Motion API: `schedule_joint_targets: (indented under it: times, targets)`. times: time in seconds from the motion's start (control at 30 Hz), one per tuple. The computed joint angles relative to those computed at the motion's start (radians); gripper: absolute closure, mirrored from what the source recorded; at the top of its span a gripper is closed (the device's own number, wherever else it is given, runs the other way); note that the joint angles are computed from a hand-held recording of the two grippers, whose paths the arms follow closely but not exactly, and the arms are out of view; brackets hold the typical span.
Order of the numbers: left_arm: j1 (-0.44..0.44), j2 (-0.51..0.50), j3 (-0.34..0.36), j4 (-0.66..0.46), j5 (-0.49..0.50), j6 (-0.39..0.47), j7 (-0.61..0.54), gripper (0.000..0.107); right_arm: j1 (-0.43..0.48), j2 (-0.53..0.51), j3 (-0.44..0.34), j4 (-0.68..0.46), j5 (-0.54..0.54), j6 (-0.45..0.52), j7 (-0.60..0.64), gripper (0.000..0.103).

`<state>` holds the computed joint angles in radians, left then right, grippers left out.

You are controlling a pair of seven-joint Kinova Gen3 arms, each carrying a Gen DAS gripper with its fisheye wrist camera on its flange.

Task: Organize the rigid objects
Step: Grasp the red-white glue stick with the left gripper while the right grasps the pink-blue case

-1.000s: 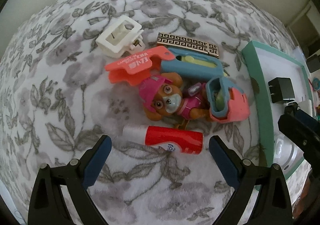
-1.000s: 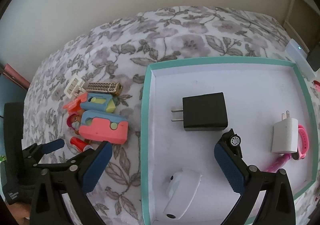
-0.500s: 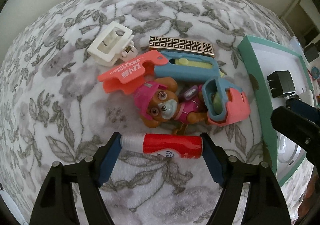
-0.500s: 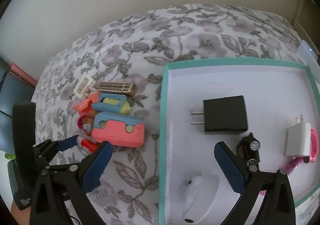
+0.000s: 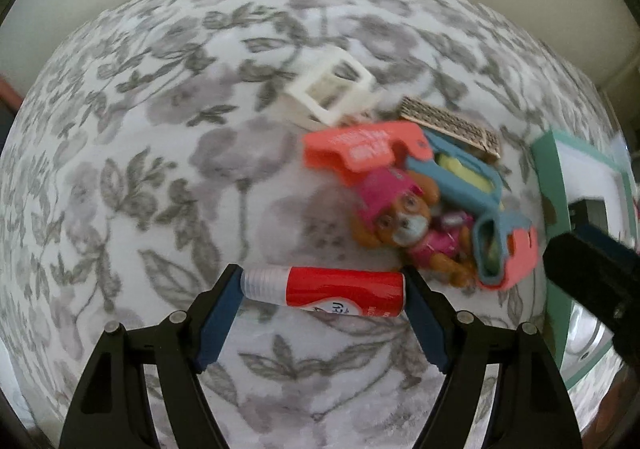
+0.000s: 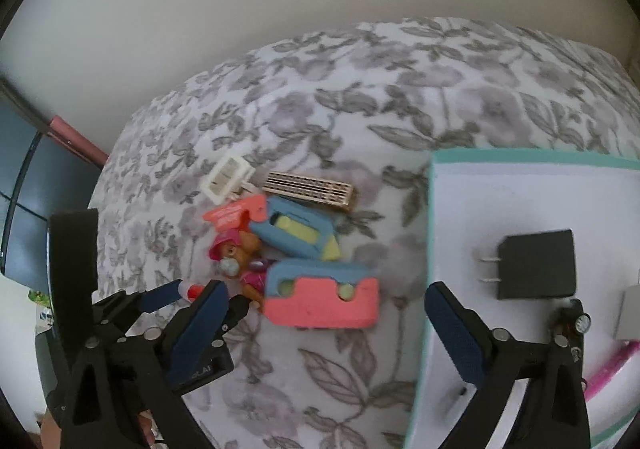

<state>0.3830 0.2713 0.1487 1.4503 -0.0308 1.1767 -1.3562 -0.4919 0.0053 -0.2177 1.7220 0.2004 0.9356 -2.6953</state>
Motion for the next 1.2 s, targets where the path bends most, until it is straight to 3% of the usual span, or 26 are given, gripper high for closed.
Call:
schedule_joint_targets:
  times: [0.17, 0.43, 0.83, 0.9, 1.03, 1.2]
  targets:
    - [-0.046, -0.019, -0.03, 0.024, 0.013, -0.021, 0.039, 0.028, -0.006, 0.035, 0.004, -0.016, -0.022, 0.002, 0.029, 0.012]
    - [-0.113, -0.061, -0.039, 0.054, 0.041, -0.063, 0.051, 0.028, -0.017, 0.076, 0.024, -0.025, -0.045, 0.018, 0.047, 0.012]
    - [-0.094, -0.052, -0.027, 0.012, 0.021, -0.045, 0.089, 0.028, -0.046, 0.119, 0.035, -0.035, -0.028, 0.008, 0.035, 0.015]
    - [-0.094, -0.05, -0.026, 0.009, 0.022, -0.043, 0.087, 0.028, -0.048, 0.114, 0.037, -0.029, -0.025, -0.003, 0.031, 0.016]
    - [-0.09, -0.05, -0.024, 0.003, 0.018, -0.04, 0.079, 0.028, -0.039, 0.096, 0.042, -0.006, -0.034, -0.029, 0.017, 0.029]
    - [-0.086, -0.053, -0.024, 0.0, 0.013, -0.036, 0.077, 0.028, -0.037, 0.091, 0.038, -0.003, -0.028, -0.024, 0.013, 0.029]
